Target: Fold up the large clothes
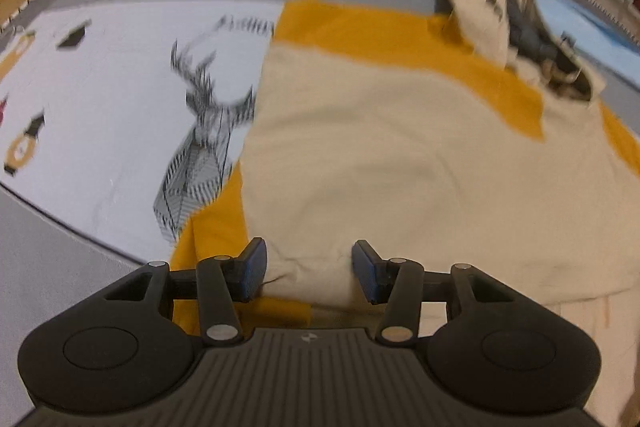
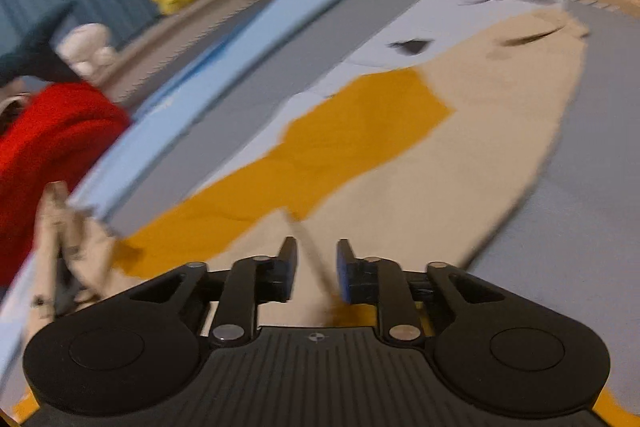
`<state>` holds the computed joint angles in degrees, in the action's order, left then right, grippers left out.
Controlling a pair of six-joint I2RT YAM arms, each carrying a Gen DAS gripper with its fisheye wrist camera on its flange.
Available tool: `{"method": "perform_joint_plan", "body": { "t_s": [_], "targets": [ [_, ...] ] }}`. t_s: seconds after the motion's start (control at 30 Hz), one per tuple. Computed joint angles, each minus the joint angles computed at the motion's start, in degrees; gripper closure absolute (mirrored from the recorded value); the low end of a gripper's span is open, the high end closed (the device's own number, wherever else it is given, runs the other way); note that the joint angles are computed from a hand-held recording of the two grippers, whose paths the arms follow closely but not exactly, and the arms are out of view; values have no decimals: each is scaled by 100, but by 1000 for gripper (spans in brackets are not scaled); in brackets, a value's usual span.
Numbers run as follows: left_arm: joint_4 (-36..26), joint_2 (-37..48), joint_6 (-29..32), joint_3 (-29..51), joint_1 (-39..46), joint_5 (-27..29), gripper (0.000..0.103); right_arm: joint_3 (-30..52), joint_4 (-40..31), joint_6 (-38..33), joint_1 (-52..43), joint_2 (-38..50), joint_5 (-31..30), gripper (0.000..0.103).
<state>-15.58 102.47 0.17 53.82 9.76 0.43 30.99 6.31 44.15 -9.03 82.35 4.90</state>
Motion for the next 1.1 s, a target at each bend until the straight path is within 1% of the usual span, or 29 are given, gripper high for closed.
{"method": "perform_joint_plan", "body": {
  "t_s": [0.07, 0.1, 0.17, 0.23, 0.3, 0.33, 0.4, 0.47, 0.6, 0.8, 0.87, 0.9, 0.93, 1.03, 1.1],
  "targets": [
    [-5, -59, -51, -16, -34, -50, 50, 225, -78, 69, -306, 570, -967, 67],
    [33, -173, -82, -56, -56, -57, 50, 383, -262, 90, -361, 839, -1157, 67],
    [148, -353, -38, -140, -88, 15, 49, 716, -801, -73, -305, 1212, -996, 67],
    [66, -204, -11, -76, -105, 40, 46, 737, -822, -162, -281, 1199, -973, 66],
    [-137, 44, -102, 33, -71, 113, 46, 837, -967, -299, -275, 1131, -942, 66],
    [-137, 6, -119, 12, -99, 80, 46, 866, -1006, -361, -275, 1097, -898, 66],
    [-92, -267, -136, -82, -174, 64, 46, 858, -1107, -418, -264, 949, -785, 66],
    [-127, -632, -243, -166, -209, 298, 45, 690, -1128, -411, -164, 638, -677, 66],
    [-191, -1316, -254, -404, -522, 479, 38, 518, -1105, -800, -121, 104, -532, 66],
    [-421, -2069, -254, -747, -1266, 318, 36, 393, -1219, -1609, -108, -802, -378, 65],
    [-475, -2297, -278, -863, -1465, 276, 35, 349, -1244, -1885, -134, -1097, -344, 62],
    [-521, -2413, -296, -902, -1568, 262, 35, 330, -1252, -2020, -168, -1230, -351, 61],
    [-546, -2534, -294, -968, -1639, 260, 35, 287, -1427, -2172, -295, -1524, -455, 61],
    [-557, -2812, -226, -1089, -1825, 233, 32, 268, -1583, -2474, -627, -1836, -746, 60],
    [-476, -2929, -185, -1174, -1919, 97, 31, 248, -1698, -2669, -910, -1985, -955, 60]
  ]
}}
